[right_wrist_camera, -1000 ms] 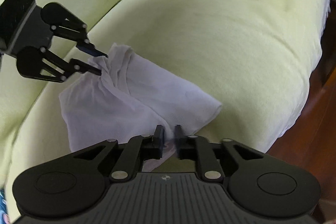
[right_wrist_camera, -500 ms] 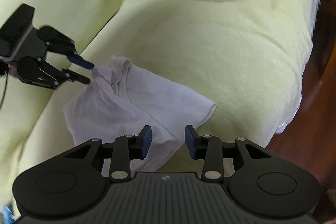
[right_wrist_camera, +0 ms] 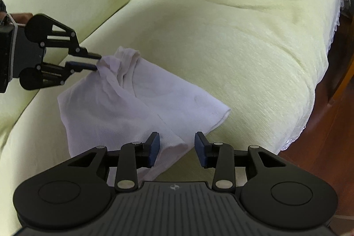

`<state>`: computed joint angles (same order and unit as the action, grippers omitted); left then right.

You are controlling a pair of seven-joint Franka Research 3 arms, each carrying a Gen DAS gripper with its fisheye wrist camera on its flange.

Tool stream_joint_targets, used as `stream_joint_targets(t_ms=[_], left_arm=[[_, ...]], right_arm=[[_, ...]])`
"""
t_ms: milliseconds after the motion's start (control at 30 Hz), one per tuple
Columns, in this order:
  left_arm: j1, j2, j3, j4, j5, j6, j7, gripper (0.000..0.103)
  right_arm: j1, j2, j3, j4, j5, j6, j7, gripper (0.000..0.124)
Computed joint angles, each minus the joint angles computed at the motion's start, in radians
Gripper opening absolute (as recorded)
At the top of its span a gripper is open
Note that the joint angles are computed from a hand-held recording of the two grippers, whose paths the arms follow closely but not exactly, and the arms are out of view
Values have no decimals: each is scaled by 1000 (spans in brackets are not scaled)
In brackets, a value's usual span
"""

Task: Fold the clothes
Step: 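Grasp the folded tank top again with the left tool while the right tool grasps its other end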

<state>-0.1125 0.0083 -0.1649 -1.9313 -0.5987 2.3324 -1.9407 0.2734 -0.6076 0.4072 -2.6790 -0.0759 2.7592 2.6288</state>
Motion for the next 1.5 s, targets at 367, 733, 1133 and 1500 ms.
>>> stream_joint_targets(t_ms=[367, 733, 1133, 1500], left_arm=[[-8, 16, -8, -50, -80, 67, 213, 10], [-39, 132, -12, 194, 139, -104, -408, 2], [-72, 286, -15, 418, 249, -225, -696, 2], [-63, 357, -13, 532, 244, -309, -849, 2]], right_arm=[[-10, 16, 18, 19, -40, -21, 0, 39], [-27, -60, 0, -24, -47, 51, -51, 3], [-95, -69, 0, -59, 29, 68, -9, 3], [-128, -81, 39, -65, 6, 51, 52, 3]])
